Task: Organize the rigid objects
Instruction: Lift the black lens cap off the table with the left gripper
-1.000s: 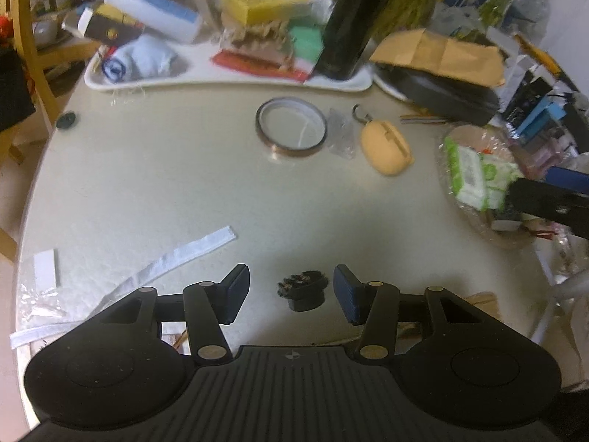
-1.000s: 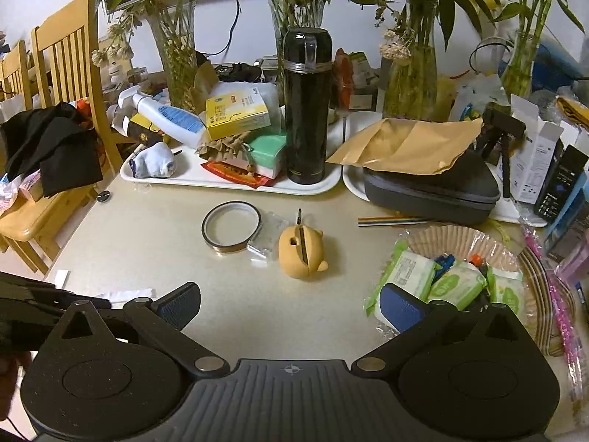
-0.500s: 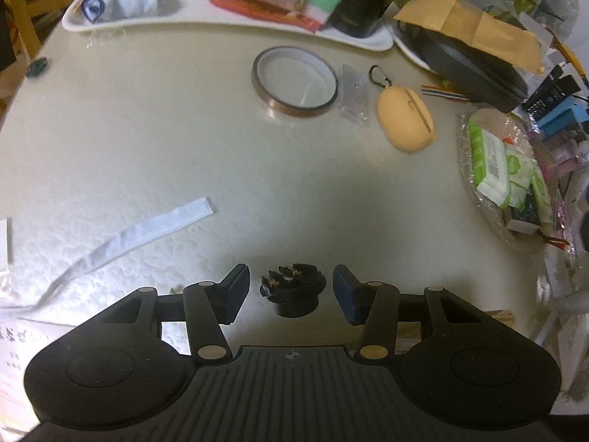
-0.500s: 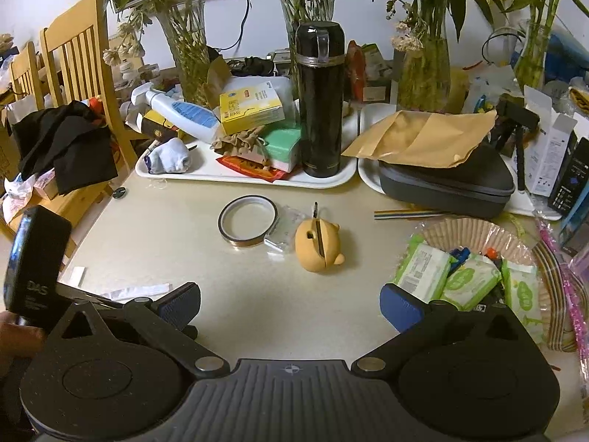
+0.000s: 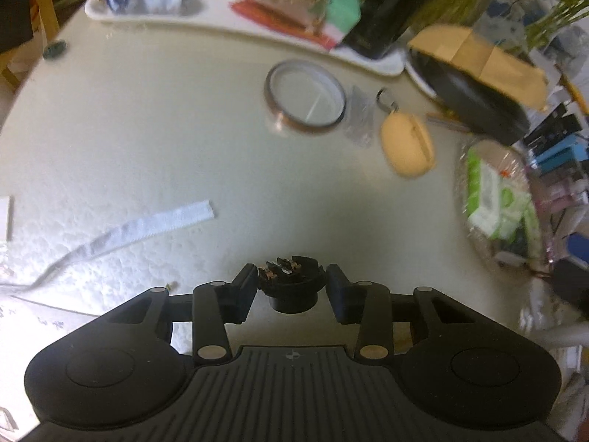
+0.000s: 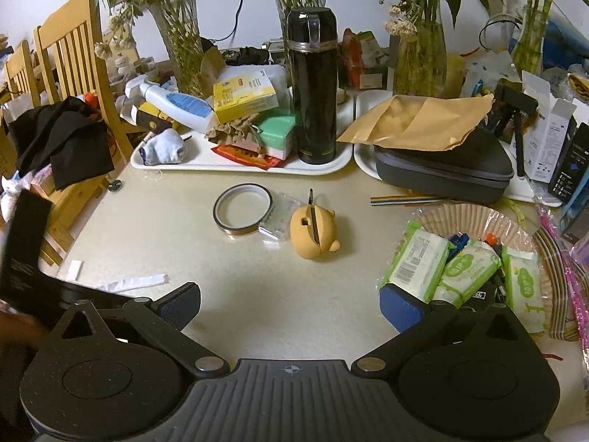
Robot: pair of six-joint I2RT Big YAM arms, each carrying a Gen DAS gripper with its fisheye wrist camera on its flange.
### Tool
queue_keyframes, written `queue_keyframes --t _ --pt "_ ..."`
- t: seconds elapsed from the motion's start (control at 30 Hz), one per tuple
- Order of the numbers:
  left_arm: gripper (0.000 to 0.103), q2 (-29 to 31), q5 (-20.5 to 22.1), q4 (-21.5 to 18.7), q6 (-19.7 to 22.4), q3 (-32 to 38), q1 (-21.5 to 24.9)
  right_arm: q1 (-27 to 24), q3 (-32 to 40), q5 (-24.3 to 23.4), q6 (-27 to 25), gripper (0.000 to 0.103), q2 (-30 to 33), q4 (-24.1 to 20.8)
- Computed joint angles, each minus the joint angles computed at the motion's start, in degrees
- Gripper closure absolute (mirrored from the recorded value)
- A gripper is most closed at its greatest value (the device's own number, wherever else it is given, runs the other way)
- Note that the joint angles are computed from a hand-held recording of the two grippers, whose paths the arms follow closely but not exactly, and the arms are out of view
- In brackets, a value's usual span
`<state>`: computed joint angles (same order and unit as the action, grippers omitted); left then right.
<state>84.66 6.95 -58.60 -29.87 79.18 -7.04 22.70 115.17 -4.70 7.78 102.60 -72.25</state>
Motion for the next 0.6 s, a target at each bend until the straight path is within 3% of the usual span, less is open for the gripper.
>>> queue_keyframes --t 0.27,0.6 --pt "0.063 -2.0 -3.5 -0.6 1.5 2.2 -1.1 0.0 0.7 0.0 -0.1 0.0 1.5 -0.7" --pt "0.063 -3.9 -5.5 -2.1 0.0 3.4 -1.5 0.5 2.0 1.2 -2.8 0.0 3.8 -1.0"
